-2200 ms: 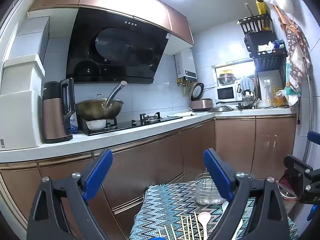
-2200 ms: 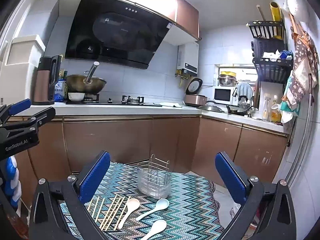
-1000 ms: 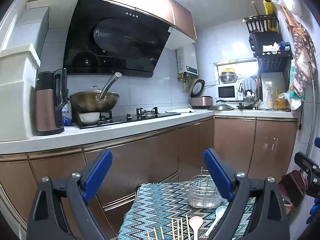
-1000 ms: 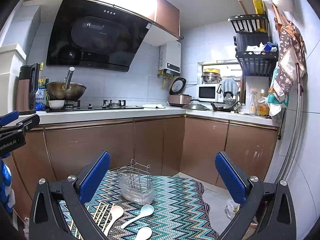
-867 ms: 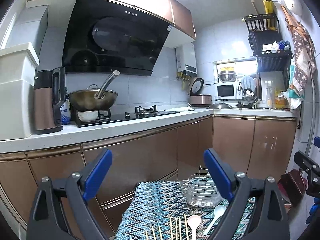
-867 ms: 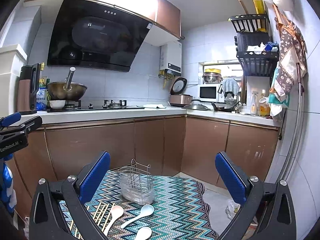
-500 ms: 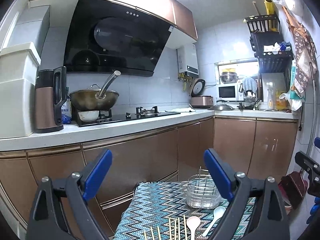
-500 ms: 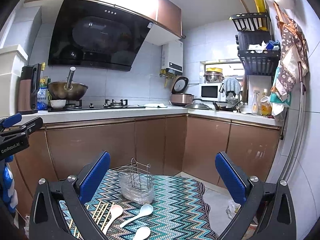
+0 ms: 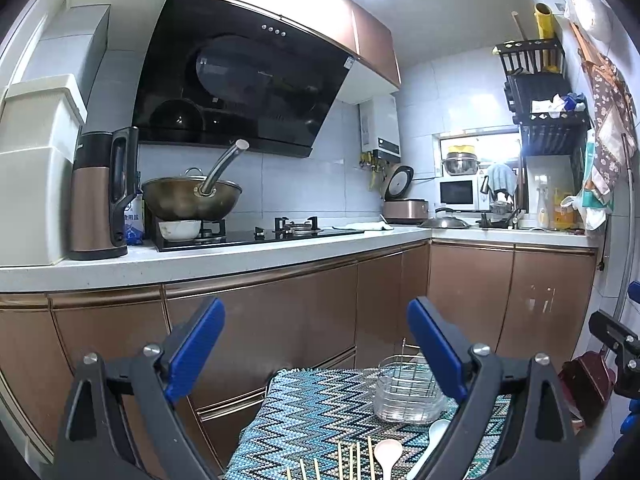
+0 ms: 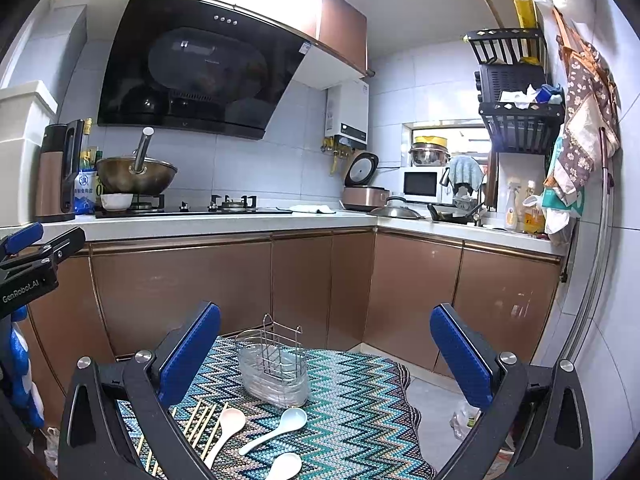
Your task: Organize utensils
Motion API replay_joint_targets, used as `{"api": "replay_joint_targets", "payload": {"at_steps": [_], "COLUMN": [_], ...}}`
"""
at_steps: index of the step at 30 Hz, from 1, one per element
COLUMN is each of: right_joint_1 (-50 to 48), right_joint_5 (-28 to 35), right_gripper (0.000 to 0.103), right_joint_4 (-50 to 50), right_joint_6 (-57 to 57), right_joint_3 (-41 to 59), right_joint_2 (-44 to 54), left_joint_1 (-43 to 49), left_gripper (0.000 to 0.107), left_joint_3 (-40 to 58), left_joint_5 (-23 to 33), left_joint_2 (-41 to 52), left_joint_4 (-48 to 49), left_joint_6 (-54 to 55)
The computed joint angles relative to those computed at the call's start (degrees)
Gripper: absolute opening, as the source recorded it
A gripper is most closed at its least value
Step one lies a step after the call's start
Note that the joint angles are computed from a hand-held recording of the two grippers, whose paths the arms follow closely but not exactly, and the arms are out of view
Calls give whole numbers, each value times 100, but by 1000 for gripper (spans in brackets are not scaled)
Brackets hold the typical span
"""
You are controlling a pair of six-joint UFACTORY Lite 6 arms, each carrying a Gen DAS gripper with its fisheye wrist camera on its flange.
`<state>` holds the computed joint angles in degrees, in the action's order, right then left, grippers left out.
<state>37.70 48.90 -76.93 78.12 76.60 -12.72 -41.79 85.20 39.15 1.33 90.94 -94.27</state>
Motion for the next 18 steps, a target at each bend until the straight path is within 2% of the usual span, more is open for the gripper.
{"api": "replay_joint_targets", "payload": {"at_steps": [8, 15, 18], "right_joint_1": [-79, -294, -410], "right_joint_5": [-32, -287, -442], "right_gripper": [103, 103, 103], "right_joint_4": [85, 163, 200], "right_joint_6": [-90, -112, -122], "right_joint_3": [218, 309, 344], "right_joint_2": [305, 563, 670], "left_joint_1": [222, 460, 631], "left_gripper": [93, 93, 93], "left_joint_3": [115, 250, 394], "left_joint_5": [-244, -563, -782], "left_joint_2": [144, 412, 587], "left_joint_4": [-315, -557, -947], "left_joint_6": [334, 540, 829]}}
